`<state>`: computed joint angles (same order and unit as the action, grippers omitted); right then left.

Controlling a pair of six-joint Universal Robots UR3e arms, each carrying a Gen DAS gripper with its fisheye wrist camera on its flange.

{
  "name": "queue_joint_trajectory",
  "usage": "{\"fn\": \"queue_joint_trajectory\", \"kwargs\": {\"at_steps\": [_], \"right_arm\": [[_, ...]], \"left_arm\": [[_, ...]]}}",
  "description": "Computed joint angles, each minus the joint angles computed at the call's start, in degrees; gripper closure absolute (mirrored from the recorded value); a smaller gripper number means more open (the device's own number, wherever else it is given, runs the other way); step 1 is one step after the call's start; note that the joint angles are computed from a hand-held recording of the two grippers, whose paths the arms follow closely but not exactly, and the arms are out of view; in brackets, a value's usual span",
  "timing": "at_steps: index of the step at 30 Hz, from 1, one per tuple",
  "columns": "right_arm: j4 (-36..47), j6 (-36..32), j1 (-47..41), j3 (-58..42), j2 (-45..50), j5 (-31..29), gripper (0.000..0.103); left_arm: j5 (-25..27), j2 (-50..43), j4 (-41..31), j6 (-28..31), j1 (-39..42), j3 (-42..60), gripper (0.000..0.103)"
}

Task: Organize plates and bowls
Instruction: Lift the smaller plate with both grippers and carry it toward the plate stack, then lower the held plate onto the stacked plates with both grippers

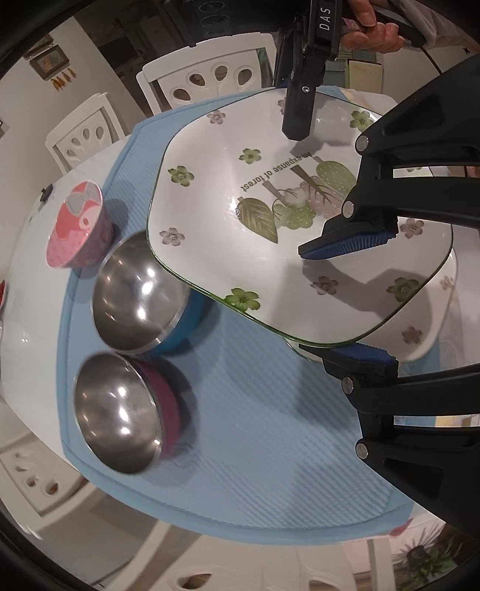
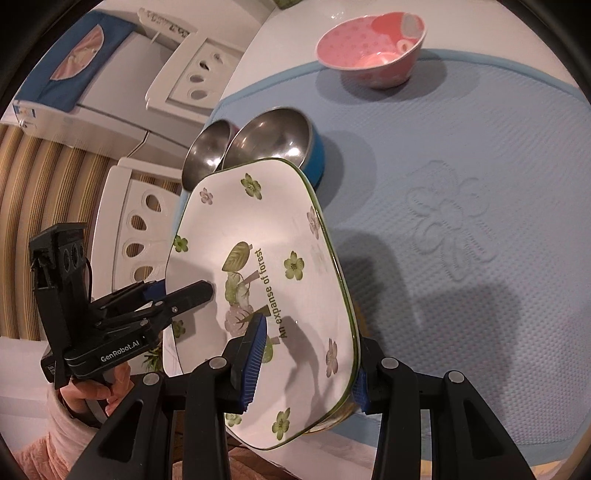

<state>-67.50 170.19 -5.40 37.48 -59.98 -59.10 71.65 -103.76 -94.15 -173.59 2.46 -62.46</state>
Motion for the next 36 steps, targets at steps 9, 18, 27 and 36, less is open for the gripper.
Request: {"fn": "queue_joint_trajectory", "kwargs": {"at_steps": [9,18,27,36], "right_arm": [[-4.5,3.1,3.2,8.5,-3.1,-0.4,0.063],[-6.9,5.1,5.3,12.5,-3.1,-1.9,0.063],[-6.9,8.0,7.2,11.5,-0.8,-3.8,0.063],[-6.9,8.8,6.9,12.4,-0.9,-4.4,0.063]], "left_arm": [[-0.2,6.4,0.2,3.6,3.5,-9.5,0.065],[0.5,7.5,-0.2,4.9,4.3,-12.7,0.065],[1.7,5.7,0.5,3.5,2.1,-11.7,0.065],[2.5,3.8,2.2,0.7,0.1,-12.8,0.065]]}}
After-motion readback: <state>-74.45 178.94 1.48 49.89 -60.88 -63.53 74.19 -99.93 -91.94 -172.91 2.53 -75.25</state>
